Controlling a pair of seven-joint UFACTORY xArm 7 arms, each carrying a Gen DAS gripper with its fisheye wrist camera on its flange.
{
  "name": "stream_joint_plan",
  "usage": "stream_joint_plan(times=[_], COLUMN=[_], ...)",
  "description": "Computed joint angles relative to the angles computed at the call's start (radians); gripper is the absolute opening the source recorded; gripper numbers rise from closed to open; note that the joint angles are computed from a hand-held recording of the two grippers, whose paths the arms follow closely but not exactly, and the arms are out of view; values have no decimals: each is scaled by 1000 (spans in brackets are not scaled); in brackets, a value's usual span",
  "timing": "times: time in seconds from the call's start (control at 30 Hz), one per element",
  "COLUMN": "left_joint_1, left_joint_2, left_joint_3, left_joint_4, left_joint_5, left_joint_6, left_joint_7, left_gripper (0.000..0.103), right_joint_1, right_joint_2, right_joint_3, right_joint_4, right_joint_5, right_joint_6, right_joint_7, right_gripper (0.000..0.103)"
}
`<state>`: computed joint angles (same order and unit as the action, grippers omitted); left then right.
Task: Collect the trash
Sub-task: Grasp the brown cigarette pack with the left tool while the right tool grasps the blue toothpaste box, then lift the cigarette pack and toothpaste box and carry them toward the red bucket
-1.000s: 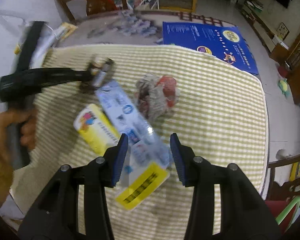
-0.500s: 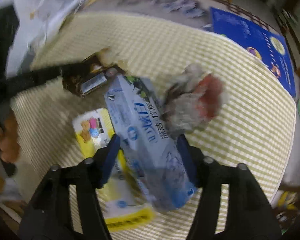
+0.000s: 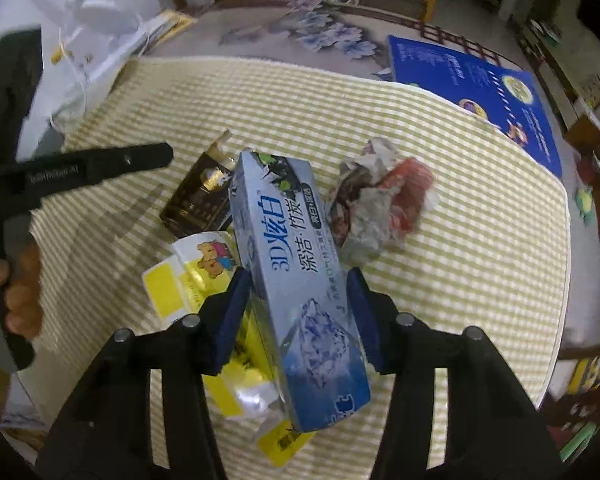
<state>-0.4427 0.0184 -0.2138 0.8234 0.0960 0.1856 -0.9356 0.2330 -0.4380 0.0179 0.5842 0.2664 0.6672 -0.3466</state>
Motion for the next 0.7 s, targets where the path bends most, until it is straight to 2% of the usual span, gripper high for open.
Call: stream_joint_plan(times=[0.07, 0.1, 0.13, 0.23, 0.3, 0.33, 0.4, 0.5, 0.53, 0.7], left_joint_1=[-2, -2, 13, -17, -38, -55, -70, -69, -77, -71], left_joint_2=[4, 10, 25, 71, 109, 128, 157, 163, 162, 113], left_joint_3=[-8, -14, -39, -20, -2, 14, 27, 29, 38, 36], left_joint_4=[-4, -2, 12, 64, 110, 138, 177, 175, 179, 131], left_joint_5=[-53, -105, -144, -134, -76, -24, 27, 24, 47, 62], left_joint_6=[-18, -20, -15, 17, 52, 85, 137, 121, 133, 113], left_joint_7=[52, 105, 153, 177, 152, 123, 102, 96, 80, 54], left_gripper=[63, 66, 67, 67, 67, 64, 52, 32, 15, 13], right_joint_1=[-5, -6, -7, -12, -16, -18, -14, -14, -13, -9], right_joint_2=[-25, -38, -50, -94, -122, -138, -155, -187, -199, -268], right_joint_3=[1, -1, -4, -10, -11, -11, -18, -21, -22, -32], right_joint_4=[-22, -33, -43, -72, -89, -97, -106, -125, -132, -160], right_joint_5=[4, 7, 10, 20, 19, 19, 22, 22, 25, 33], right_joint_6=[4, 8, 11, 21, 20, 20, 19, 14, 13, 14], right_joint_7=[19, 28, 36, 65, 87, 99, 110, 131, 140, 176], right_gripper=[49, 49, 49, 49, 49, 49, 49, 49, 49, 49])
